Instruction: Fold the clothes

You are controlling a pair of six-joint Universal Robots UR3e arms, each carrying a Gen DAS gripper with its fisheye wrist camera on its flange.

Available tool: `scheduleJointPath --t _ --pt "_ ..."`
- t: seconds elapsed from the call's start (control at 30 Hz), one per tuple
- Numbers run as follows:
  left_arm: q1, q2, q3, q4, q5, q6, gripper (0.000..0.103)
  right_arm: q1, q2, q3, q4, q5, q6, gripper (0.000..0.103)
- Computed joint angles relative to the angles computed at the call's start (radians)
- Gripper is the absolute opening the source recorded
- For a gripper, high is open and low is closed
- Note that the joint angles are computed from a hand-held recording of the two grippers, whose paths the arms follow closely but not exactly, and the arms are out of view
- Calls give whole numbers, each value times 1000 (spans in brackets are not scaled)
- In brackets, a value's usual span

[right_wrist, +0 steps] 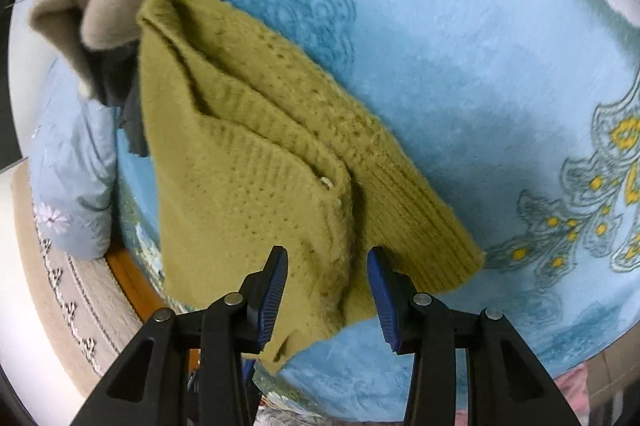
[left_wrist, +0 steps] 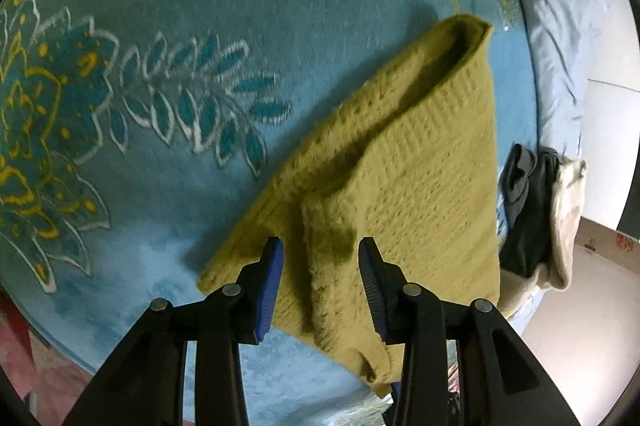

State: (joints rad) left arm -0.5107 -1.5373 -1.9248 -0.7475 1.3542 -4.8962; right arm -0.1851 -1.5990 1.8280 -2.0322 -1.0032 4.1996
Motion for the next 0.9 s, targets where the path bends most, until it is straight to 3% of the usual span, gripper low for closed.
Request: scheduleJointPath --t 0.07,0.13,0.2,0.23,0.33,0.47,0.6,0.67,0.8,0.9 --pt "5 -30 28 -19 -17 -4 39 12 20 -17 -13 -18 36 40" --pt "5 -52 52 -33 -24 0 38 10 28 -34 -11 -25 42 30" --pt "1 -70 71 -26 -14 5 27 4 42 -68 19 -21 13 13" --pt "2 -75 83 -39 -13 13 15 2 53 -88 28 -13 -4 12" --pt "-1 -79 131 -33 18 27 13 -10 42 -134 19 3 -62 11" --pt "-71 -34 159 85 159 73 13 -29 -50 -118 -17 3 -143 11" --pt "-100 -31 168 -41 123 101 13 -50 -117 -55 87 -21 -218 11" --pt "-91 -31 78 -23 72 63 13 -71 -135 24 114 -21 -214 11" --pt "-95 -44 5 42 71 -11 13 -92 -183 110 88 -29 -207 11" --pt "-93 -78 72 -47 63 69 13 -88 -177 99 125 -43 -256 11"
